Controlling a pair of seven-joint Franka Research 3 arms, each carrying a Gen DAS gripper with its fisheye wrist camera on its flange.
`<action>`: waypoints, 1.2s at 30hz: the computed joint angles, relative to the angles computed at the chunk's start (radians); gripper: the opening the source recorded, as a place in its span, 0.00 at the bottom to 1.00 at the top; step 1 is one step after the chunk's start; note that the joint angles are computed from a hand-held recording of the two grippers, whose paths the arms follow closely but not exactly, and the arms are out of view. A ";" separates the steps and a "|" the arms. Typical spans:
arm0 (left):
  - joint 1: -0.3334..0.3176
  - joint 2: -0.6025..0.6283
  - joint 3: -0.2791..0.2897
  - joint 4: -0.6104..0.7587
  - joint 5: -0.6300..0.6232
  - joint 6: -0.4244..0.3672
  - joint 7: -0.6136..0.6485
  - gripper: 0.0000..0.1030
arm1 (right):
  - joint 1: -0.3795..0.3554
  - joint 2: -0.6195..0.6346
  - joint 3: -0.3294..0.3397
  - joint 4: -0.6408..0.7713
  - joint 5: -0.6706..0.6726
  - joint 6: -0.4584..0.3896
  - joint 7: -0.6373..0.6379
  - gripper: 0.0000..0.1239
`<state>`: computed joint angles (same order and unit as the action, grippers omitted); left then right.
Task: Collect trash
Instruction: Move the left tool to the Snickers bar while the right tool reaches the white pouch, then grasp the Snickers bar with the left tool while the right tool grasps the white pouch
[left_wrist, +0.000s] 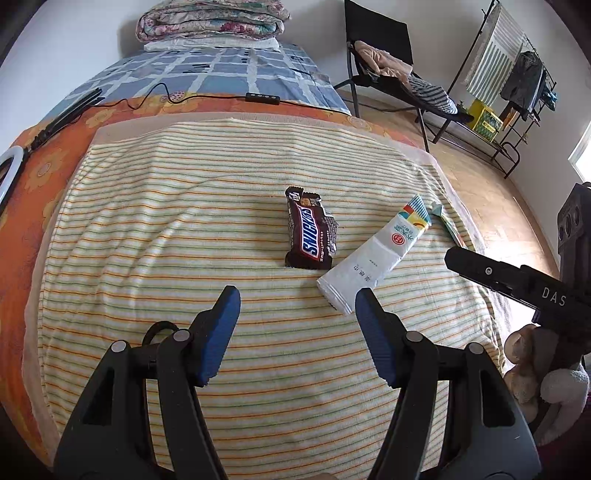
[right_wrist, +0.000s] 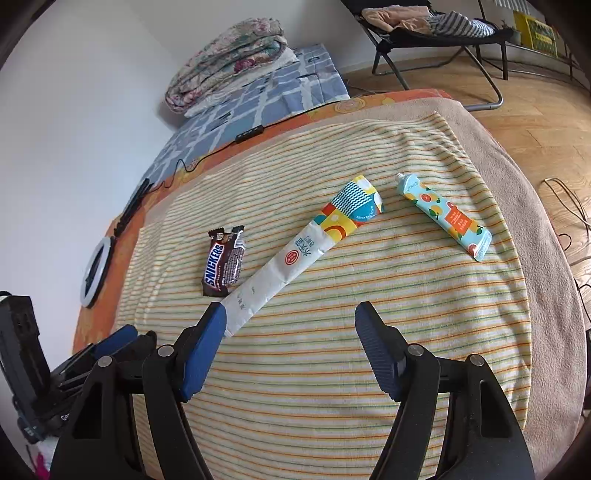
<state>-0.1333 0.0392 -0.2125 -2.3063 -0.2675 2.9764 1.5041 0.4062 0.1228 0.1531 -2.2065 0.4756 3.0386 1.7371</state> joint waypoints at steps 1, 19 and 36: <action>0.001 0.021 0.001 0.022 0.002 -0.002 -0.001 0.65 | -0.016 0.016 0.018 0.017 0.041 0.002 -0.039 0.55; 0.141 0.252 -0.137 0.244 -0.054 -0.079 0.049 0.40 | -0.130 0.214 0.146 0.246 0.604 -0.051 -0.481 0.34; 0.121 0.258 -0.121 0.242 0.005 -0.059 0.016 0.19 | -0.096 0.262 0.117 0.300 0.721 -0.048 -0.500 0.09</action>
